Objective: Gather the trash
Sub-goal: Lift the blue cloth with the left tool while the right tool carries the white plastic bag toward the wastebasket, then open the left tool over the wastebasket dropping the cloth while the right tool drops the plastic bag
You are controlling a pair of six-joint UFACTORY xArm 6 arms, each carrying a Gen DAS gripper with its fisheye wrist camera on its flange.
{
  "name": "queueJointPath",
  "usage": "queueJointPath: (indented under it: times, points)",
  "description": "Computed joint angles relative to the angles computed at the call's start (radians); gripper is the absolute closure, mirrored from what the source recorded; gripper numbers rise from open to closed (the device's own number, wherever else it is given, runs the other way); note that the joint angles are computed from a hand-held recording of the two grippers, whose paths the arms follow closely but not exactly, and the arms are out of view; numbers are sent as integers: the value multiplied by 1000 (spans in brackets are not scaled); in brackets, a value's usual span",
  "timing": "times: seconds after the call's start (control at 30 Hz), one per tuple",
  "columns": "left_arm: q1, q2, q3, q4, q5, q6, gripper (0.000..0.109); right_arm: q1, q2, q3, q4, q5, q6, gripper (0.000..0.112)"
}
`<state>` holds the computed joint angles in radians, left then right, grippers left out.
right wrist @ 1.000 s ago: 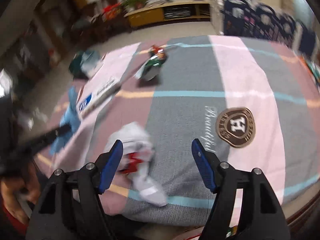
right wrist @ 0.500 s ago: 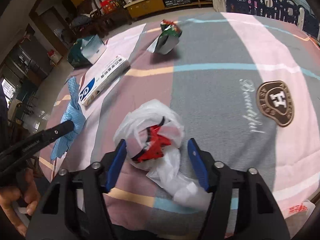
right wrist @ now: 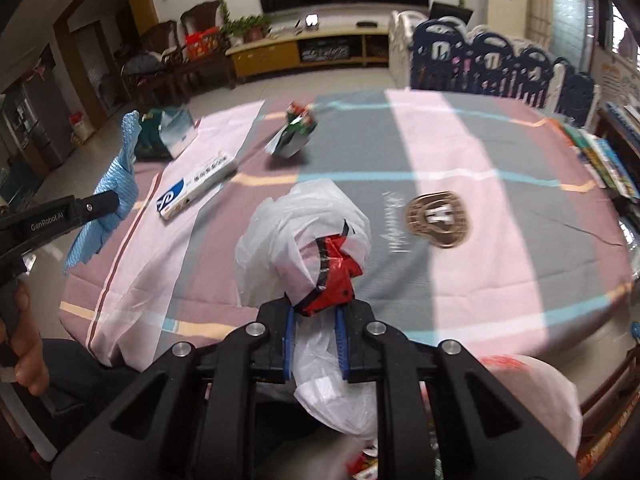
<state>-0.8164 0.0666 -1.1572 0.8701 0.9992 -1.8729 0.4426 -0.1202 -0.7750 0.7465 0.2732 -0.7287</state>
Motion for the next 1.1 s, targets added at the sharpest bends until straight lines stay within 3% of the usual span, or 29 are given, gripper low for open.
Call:
queueJointPath:
  times: [0.17, 0.53, 0.8, 1.1]
  points:
    - [-156, 60, -176, 67, 197, 74, 94, -90, -228, 129, 30, 26, -38, 95]
    - [-382, 143, -404, 99, 404, 130, 94, -310, -626, 272, 23, 235, -69, 95]
    - [-440, 221, -534, 123, 452, 173, 94, -453, -712, 295, 74, 358, -159, 95]
    - [-433, 263, -571, 112, 374, 193, 94, -541, -718, 295, 81, 409, -184, 95]
